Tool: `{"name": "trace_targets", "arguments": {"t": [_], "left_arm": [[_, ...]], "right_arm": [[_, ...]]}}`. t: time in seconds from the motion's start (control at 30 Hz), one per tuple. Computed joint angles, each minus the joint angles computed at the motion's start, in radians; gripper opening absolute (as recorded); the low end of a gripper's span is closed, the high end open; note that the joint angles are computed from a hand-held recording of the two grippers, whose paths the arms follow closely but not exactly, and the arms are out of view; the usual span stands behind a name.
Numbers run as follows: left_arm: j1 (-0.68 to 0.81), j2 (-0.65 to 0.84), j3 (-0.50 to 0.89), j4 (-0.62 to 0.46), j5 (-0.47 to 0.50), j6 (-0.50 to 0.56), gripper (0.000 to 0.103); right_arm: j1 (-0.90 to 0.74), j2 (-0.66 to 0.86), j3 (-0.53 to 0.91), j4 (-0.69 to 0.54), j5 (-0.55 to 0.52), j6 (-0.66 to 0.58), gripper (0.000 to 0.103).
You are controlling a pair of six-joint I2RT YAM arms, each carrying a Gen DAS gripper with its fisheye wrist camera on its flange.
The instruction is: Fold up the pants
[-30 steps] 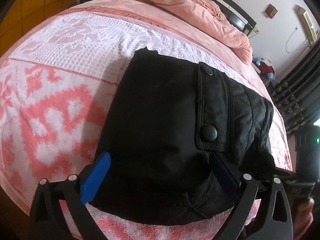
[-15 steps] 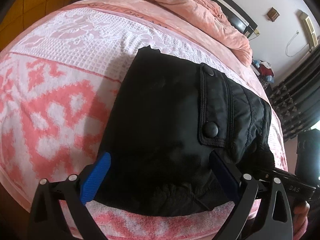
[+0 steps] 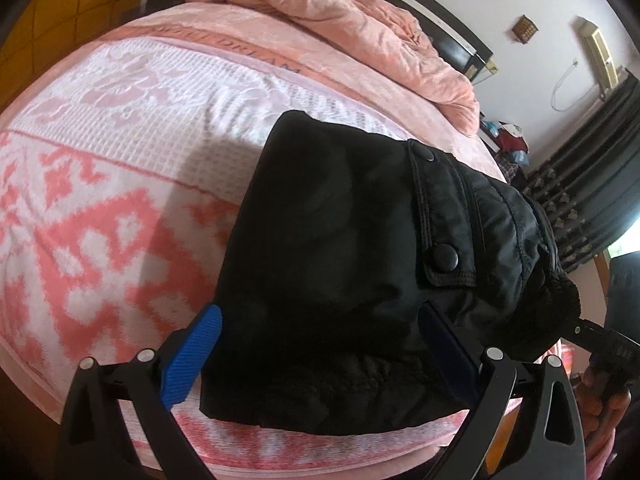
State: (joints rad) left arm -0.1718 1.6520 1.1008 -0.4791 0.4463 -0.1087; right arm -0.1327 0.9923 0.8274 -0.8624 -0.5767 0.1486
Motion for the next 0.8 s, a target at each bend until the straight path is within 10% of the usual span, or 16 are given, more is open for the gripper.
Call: {"name": "trace_targets", "arguments": {"t": [0.8], "left_arm": [[-0.236, 0.029, 0.05, -0.018, -0.176, -0.008, 0.099]], "right_arm": [[-0.432, 0.108, -0.076, -0.142, -0.122, -0.332, 0.038]]}}
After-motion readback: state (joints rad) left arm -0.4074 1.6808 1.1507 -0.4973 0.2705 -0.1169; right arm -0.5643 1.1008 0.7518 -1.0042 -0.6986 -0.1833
